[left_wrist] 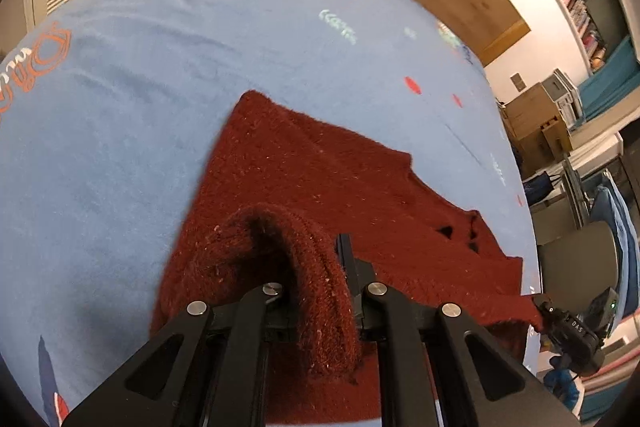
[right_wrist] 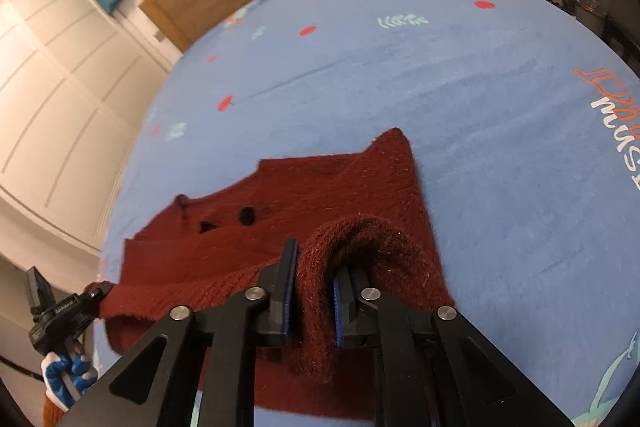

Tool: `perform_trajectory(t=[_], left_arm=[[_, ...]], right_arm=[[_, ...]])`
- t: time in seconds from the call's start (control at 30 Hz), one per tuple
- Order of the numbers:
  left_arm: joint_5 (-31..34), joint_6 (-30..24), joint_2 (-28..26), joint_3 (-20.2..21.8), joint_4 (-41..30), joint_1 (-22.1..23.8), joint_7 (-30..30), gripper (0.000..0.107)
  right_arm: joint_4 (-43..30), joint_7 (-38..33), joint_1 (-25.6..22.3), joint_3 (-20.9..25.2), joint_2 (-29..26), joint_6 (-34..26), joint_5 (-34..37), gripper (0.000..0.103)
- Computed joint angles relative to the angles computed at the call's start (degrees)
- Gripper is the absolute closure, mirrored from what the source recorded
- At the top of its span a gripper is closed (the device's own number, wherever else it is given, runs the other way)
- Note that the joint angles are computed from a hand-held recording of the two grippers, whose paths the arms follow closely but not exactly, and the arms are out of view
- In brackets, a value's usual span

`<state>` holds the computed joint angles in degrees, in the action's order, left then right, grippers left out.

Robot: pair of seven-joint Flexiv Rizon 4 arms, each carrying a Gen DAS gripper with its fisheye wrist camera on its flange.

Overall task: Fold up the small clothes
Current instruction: 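Lift the hem with both grippers and fold it over toward the collar, then open both grippers and press the folded sweater flat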

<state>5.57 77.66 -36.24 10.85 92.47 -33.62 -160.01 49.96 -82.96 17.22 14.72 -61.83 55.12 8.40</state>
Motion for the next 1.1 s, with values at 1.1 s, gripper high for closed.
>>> perform_trajectory(t=[1.1], left_arm=[[17.6, -20.6, -5.1, -1.1, -16.9, -1.9, -0.3, 0.064]], right_arm=[[-2.1, -2.0, 5.2, -5.1, -4.1, 3.3, -13.8, 0.048]])
